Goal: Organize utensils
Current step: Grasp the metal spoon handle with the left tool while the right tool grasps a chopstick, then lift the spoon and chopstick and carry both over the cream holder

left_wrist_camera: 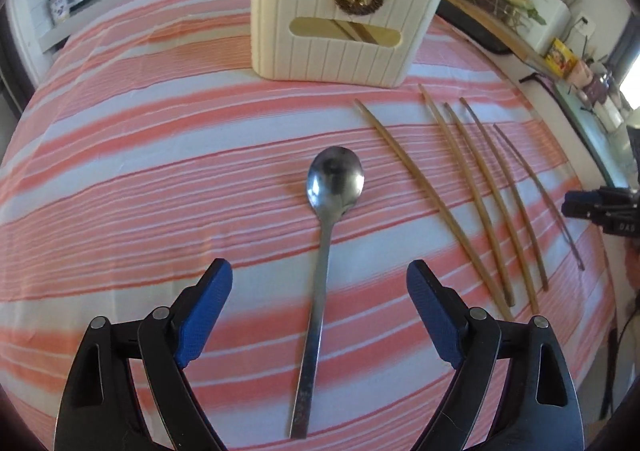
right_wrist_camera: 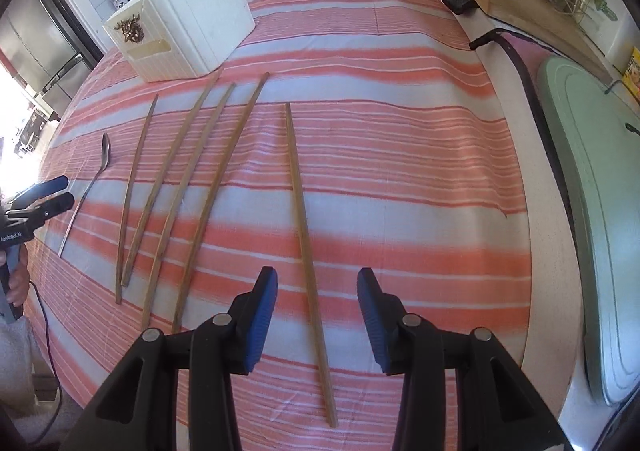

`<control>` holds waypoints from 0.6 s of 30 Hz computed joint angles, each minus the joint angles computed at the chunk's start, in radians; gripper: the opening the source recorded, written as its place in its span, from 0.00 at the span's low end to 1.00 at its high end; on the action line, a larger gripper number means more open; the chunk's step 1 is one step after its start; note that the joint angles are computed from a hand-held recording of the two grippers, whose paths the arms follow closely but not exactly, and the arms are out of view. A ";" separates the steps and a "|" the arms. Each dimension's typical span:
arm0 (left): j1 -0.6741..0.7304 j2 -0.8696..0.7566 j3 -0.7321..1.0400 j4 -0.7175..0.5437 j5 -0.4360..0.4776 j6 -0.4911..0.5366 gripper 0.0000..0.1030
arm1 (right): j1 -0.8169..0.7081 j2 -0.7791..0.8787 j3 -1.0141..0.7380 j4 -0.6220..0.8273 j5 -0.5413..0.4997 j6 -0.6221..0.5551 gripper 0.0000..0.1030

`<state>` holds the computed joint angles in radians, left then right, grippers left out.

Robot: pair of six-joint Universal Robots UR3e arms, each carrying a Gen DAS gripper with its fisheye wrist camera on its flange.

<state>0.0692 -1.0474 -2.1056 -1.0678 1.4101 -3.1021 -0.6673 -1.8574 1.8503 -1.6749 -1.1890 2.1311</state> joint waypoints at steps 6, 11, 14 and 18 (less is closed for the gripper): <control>-0.076 -0.204 0.077 0.095 0.096 -0.006 0.87 | 0.182 0.156 -0.063 -0.140 -0.067 0.109 0.41; -0.088 -0.294 0.140 0.123 0.108 -0.010 0.86 | 0.340 0.276 -0.083 -0.359 -0.137 0.226 0.43; -0.129 -0.335 0.164 0.170 0.145 -0.017 0.50 | 0.394 0.355 -0.154 -0.386 -0.147 0.287 0.19; -0.113 -0.316 0.176 0.143 0.104 -0.011 0.35 | 0.398 0.390 -0.208 -0.363 -0.111 0.340 0.06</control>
